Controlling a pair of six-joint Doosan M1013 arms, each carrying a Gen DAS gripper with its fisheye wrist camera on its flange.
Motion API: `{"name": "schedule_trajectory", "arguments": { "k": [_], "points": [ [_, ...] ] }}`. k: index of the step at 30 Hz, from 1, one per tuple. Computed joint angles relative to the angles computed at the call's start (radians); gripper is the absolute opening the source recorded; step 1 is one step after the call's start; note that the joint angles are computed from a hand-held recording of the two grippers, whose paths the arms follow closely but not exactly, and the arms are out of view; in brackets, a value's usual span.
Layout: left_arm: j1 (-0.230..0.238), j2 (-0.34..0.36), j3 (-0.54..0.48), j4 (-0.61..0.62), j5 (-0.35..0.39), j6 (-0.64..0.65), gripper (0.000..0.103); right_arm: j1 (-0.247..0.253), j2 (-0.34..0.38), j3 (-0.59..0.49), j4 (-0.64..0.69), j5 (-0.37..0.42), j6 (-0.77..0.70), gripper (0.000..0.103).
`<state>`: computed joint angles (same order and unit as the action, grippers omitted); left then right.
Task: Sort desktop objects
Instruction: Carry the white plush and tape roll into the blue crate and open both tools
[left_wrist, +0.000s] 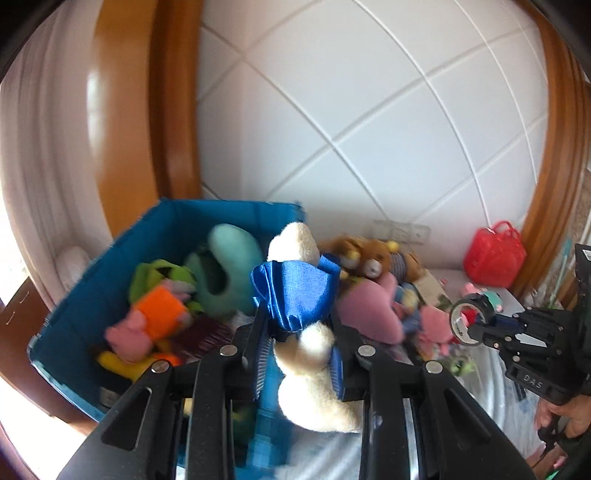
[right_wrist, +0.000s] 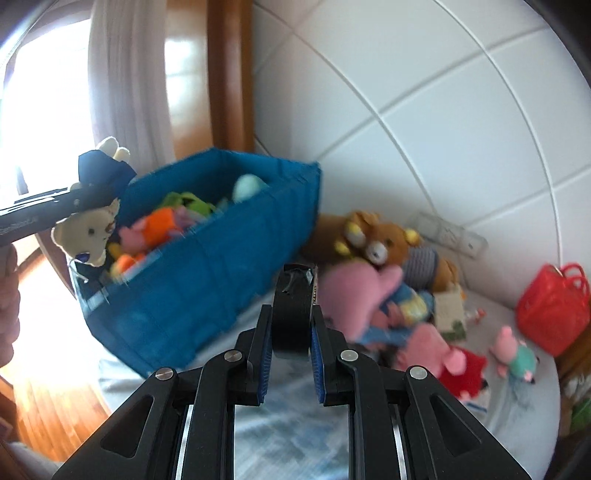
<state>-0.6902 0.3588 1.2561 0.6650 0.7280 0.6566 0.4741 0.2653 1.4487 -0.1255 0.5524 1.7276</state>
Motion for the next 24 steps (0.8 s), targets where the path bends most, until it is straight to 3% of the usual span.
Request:
{"name": "schedule_trajectory", "arguments": {
  "k": [11, 22, 24],
  "points": [
    [0.157, -0.035, 0.059, -0.085, -0.099, 0.111, 0.027, 0.111, 0.202, -0.329, -0.050, 0.065, 0.057, 0.018],
    [0.237, -0.041, 0.081, -0.198, -0.190, 0.222, 0.027, 0.166, 0.394, -0.662, -0.082, 0.226, 0.066, 0.018],
    [0.245, -0.038, 0.078, -0.193, -0.193, 0.213, 0.036, 0.170, 0.418, -0.704, -0.087, 0.239, 0.072, 0.018]
  ]
}}
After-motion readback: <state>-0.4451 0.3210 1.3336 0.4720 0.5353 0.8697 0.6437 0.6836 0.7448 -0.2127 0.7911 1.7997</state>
